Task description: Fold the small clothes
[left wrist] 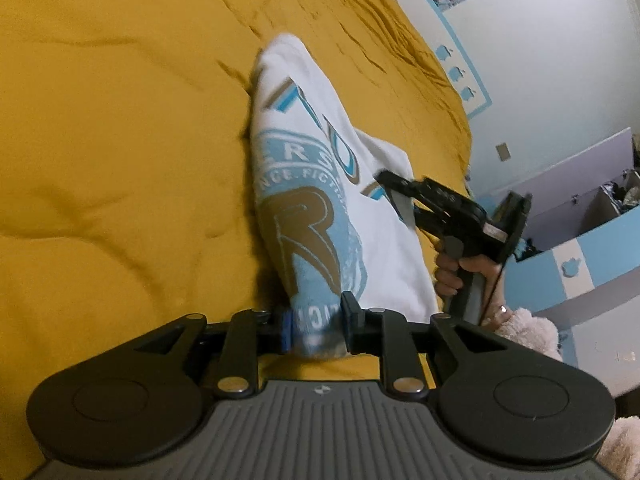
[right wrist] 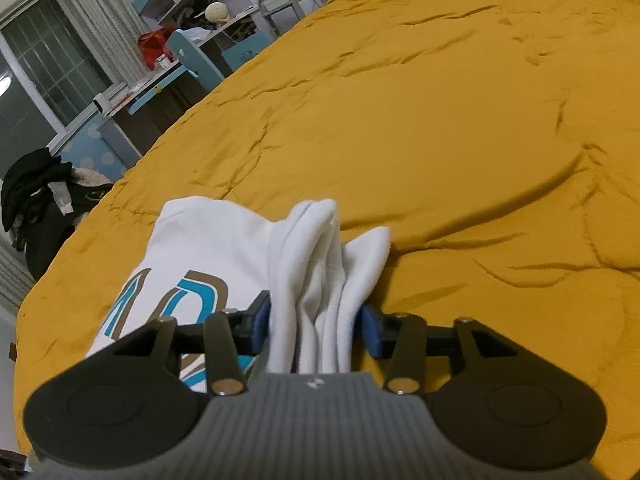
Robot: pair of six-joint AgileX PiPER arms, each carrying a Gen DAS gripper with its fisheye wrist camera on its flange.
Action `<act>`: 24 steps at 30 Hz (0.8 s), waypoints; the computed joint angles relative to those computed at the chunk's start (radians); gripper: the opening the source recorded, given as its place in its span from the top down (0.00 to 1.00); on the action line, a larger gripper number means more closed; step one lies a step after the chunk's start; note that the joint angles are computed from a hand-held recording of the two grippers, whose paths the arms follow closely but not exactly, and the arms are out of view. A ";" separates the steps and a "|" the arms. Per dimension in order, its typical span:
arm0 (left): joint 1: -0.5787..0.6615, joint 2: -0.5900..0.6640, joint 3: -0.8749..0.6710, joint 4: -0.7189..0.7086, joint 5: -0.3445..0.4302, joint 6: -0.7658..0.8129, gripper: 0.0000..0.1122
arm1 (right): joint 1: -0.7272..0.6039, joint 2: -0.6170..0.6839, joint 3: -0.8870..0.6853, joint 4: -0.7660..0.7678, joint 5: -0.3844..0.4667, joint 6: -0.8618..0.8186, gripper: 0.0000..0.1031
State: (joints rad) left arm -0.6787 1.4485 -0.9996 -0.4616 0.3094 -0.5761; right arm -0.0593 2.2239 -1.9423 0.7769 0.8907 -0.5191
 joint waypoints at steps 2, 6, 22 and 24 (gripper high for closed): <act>-0.014 -0.052 0.024 0.144 0.010 -0.158 0.77 | -0.007 -0.042 0.061 0.006 -0.033 -0.037 0.54; -0.047 -0.095 -0.015 0.469 0.102 -0.448 0.78 | -0.021 -0.137 0.187 0.006 -0.108 -0.100 0.51; 0.273 0.471 -0.731 0.170 0.207 0.090 0.78 | 0.014 -0.004 -0.089 -0.061 -0.069 0.059 0.48; 0.305 0.573 -0.839 0.125 0.255 0.106 0.78 | 0.019 0.061 -0.173 -0.078 -0.031 0.127 0.48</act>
State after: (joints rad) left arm -0.3739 2.0214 -1.8387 -0.3367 0.5646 -0.4702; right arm -0.0406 2.2844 -2.1151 0.6993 0.8597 -0.3925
